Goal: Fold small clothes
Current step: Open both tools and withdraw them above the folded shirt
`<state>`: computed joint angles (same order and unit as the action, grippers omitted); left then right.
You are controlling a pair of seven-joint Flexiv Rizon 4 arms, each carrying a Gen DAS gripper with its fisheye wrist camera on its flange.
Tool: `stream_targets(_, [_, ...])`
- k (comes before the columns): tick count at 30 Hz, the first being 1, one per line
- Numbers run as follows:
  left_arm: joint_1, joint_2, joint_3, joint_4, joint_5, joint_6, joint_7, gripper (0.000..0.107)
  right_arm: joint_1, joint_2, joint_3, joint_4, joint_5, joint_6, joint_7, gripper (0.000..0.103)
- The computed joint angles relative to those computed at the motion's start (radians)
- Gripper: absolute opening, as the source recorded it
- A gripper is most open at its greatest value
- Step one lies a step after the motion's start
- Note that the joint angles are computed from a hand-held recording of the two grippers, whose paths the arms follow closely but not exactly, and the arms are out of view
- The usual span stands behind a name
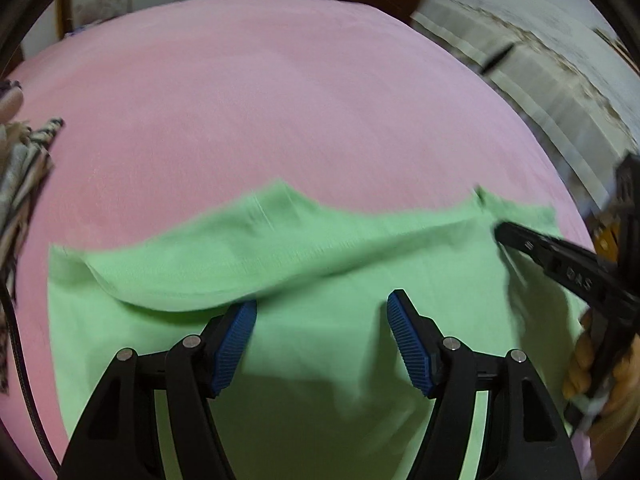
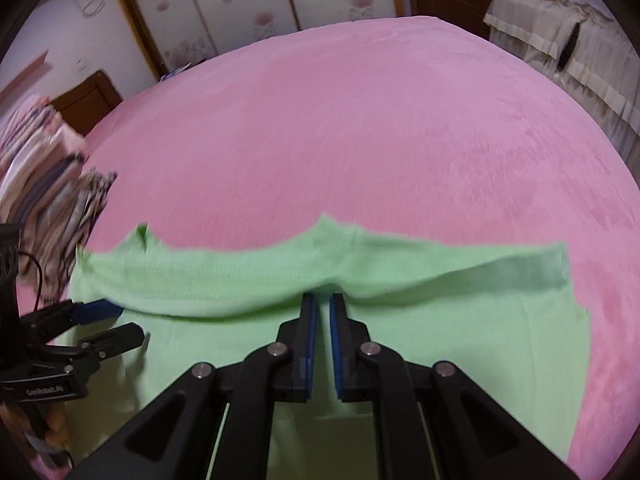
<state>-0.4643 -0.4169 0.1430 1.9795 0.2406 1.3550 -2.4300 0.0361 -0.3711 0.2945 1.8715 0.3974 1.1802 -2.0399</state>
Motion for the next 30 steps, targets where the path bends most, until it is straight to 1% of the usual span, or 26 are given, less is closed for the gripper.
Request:
stream_targets(1, [-0.040, -0.006, 0.057, -0.028, 0.033, -0.034, -0.056, 0.067, 0.014, -0.008, -0.013, -0.009, -0.012, 0.010, 0.024, 0.007])
stream_targets(4, [-0.064, -0.005, 0.118, -0.057, 0.093, -0.071, -0.177, 0.067, 0.023, -0.028, -0.029, -0.042, -0.031, 0.013, 0.083, 0.007])
stream_targets(7, [-0.066, 0.023, 0.141, -0.051, 0.157, -0.089, -0.286, 0.067, -0.008, -0.027, -0.010, -0.067, -0.011, -0.005, 0.084, 0.007])
stream_targets(9, [-0.058, 0.050, 0.131, -0.040, 0.192, -0.104, -0.315, 0.067, -0.023, -0.014, 0.000, -0.070, 0.003, -0.016, 0.068, 0.007])
stream_targets(11, [-0.061, 0.083, 0.120, -0.035, 0.234, -0.158, -0.330, 0.067, -0.035, 0.005, 0.007, -0.067, 0.023, -0.036, 0.048, 0.007])
stream_targets(13, [-0.052, 0.120, 0.099, -0.029, 0.255, -0.217, -0.328, 0.067, -0.040, 0.035, 0.002, -0.057, 0.034, -0.064, 0.034, 0.007])
stream_targets(15, [-0.045, 0.165, 0.070, -0.009, 0.260, -0.258, -0.331, 0.068, -0.039, 0.072, -0.009, -0.037, 0.042, -0.089, 0.019, 0.007])
stream_targets(17, [-0.036, 0.212, 0.039, 0.011, 0.257, -0.301, -0.331, 0.072, -0.037, 0.111, -0.022, -0.018, 0.055, -0.119, 0.004, 0.007])
stream_targets(18, [-0.033, 0.242, 0.024, 0.026, 0.256, -0.320, -0.330, 0.076, -0.035, 0.135, -0.029, -0.005, 0.064, -0.133, -0.004, 0.007])
stream_targets(23, [-0.029, 0.365, -0.059, 0.039, 0.282, -0.452, -0.333, 0.079, -0.026, 0.284, -0.068, 0.051, 0.130, -0.239, -0.062, 0.007])
stream_targets(25, [-0.028, 0.416, -0.098, 0.034, 0.296, -0.510, -0.345, 0.086, -0.015, 0.349, -0.087, 0.072, 0.153, -0.279, -0.078, 0.007])
stream_targets(27, [-0.031, 0.475, -0.142, 0.030, 0.319, -0.577, -0.377, 0.090, -0.001, 0.408, -0.108, 0.090, 0.177, -0.317, -0.097, 0.007])
stream_targets(30, [-0.020, 0.543, -0.203, 0.024, 0.336, -0.644, -0.395, 0.094, 0.025, 0.505, -0.138, 0.124, 0.196, -0.368, -0.120, 0.007])
